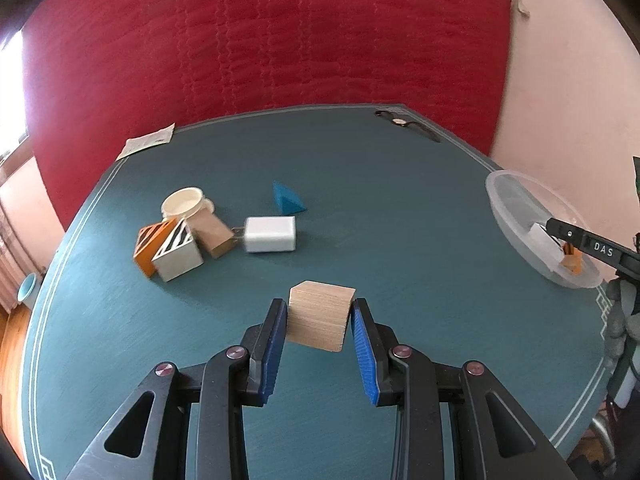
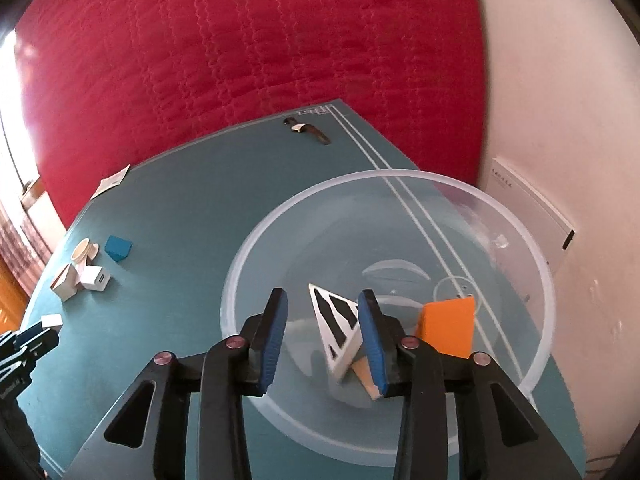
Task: Organize rigid objects
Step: 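Carry the striped prism to the clear bowl and open the right gripper, then lower the wooden cube into the bowl and open the left gripper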
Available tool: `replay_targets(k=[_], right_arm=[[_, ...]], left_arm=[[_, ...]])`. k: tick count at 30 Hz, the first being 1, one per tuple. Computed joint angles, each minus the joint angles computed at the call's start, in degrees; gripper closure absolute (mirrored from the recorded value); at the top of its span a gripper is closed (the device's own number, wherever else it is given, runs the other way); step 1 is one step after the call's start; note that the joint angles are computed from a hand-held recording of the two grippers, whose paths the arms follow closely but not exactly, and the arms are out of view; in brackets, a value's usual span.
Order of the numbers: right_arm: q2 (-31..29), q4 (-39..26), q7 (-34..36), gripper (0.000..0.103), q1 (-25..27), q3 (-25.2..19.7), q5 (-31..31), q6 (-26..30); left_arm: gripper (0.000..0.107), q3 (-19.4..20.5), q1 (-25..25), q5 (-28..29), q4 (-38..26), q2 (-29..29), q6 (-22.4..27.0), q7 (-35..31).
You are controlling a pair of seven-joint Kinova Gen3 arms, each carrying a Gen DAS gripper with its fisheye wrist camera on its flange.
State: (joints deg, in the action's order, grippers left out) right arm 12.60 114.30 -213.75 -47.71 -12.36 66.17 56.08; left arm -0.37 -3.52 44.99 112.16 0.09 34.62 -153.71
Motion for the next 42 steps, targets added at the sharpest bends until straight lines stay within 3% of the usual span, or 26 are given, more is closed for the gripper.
replay_targets(k=[14,27,31,42], right_arm=[[-0.24,1.87,-0.05,0.065,-0.92,-0.63,-1.63,4.75],[-2.03,3.77,-7.34,0.064,-2.48,-2.56,1.85,10.86],[-2.32,4.39,-10.4,0.059,-2.71,-3.06,2.32,12.93],[-2.47,5.0,-13.21,0.058,-2.5,-3.81,3.07,14.66]], left_arm=[[0.073,2.99,4.87,0.01,-2.12,0.1,-0.47,1.72],[0.073,7.09,9.0,0.28,-6.64,3.2,2.1,1.66],[0.073,8.36,10.5,-0.41,-7.86,4.2,2.67,1.76],[0.072,10.76,11.87,1.0,-10.9,7.07,5.52,0.68]])
